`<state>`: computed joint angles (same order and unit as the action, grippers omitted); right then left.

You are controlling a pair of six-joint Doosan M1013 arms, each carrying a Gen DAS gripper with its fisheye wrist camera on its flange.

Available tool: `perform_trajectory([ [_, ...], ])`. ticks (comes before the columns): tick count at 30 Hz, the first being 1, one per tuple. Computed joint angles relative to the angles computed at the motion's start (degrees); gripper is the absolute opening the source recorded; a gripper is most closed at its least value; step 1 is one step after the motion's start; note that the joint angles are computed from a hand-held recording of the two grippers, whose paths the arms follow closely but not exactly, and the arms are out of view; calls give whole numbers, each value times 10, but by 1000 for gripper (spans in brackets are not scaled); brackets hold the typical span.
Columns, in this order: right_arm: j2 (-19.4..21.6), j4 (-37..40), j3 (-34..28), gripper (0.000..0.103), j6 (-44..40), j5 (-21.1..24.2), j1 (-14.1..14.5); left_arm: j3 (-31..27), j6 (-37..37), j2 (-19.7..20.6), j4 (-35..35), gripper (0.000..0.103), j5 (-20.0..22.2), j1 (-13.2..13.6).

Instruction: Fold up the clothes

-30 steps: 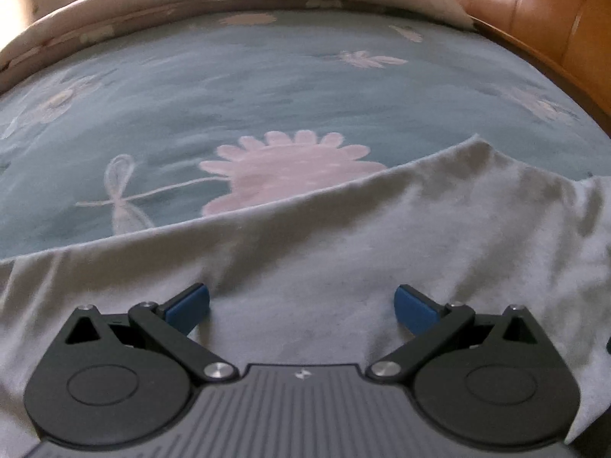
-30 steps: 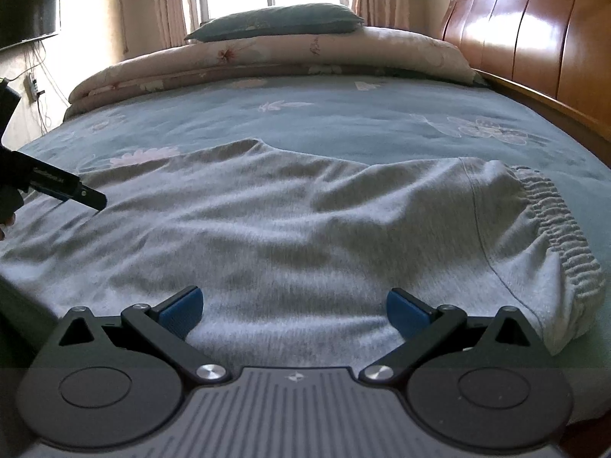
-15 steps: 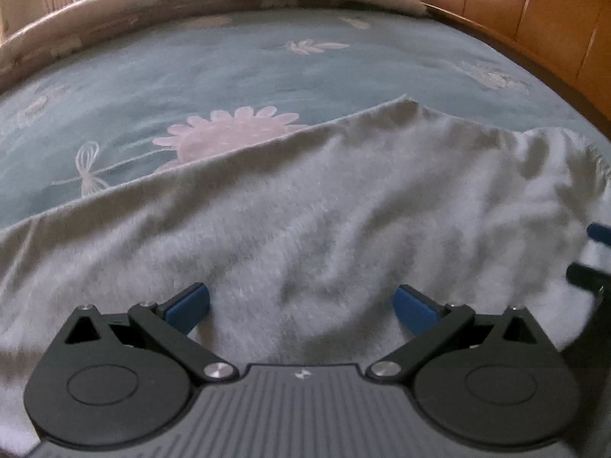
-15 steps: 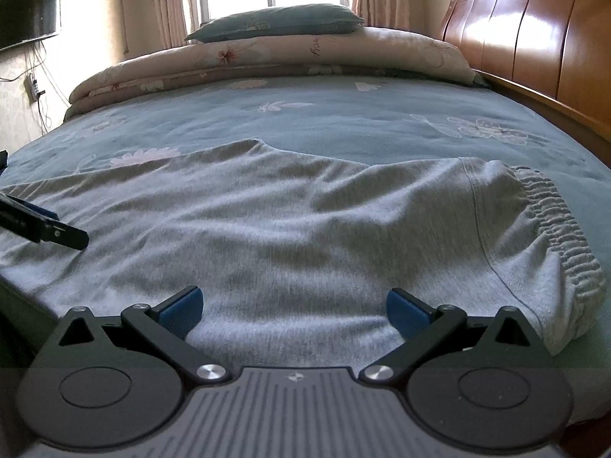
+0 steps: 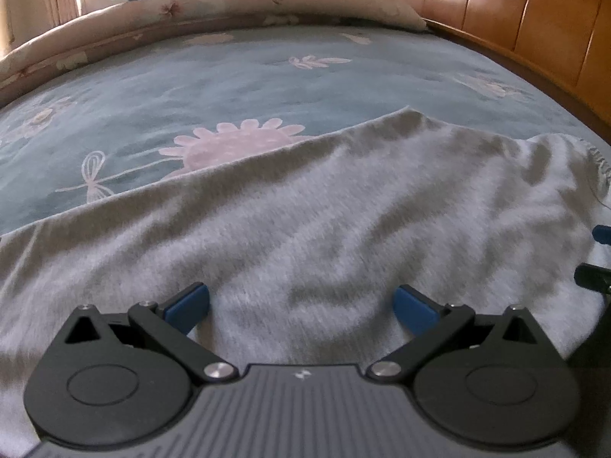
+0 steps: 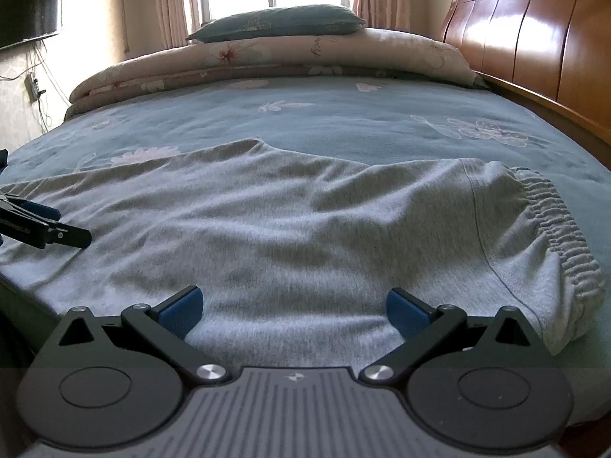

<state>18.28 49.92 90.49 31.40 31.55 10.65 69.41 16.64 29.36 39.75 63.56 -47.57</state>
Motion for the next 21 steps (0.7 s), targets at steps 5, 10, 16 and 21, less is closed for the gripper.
perform_trajectory([
  [5,0,8,0,103,-4,2,-1,-11,2,-5,-29,101,10,7],
  [10,0,0,1,103,-1,-3,2,9,-21,-35,3,101,35,5],
  [16,1,-39,-7,103,32,2,5,87,-129,-110,49,101,84,5],
  [21,1,-66,-8,103,49,-6,9,176,-254,-185,90,93,131,-5],
])
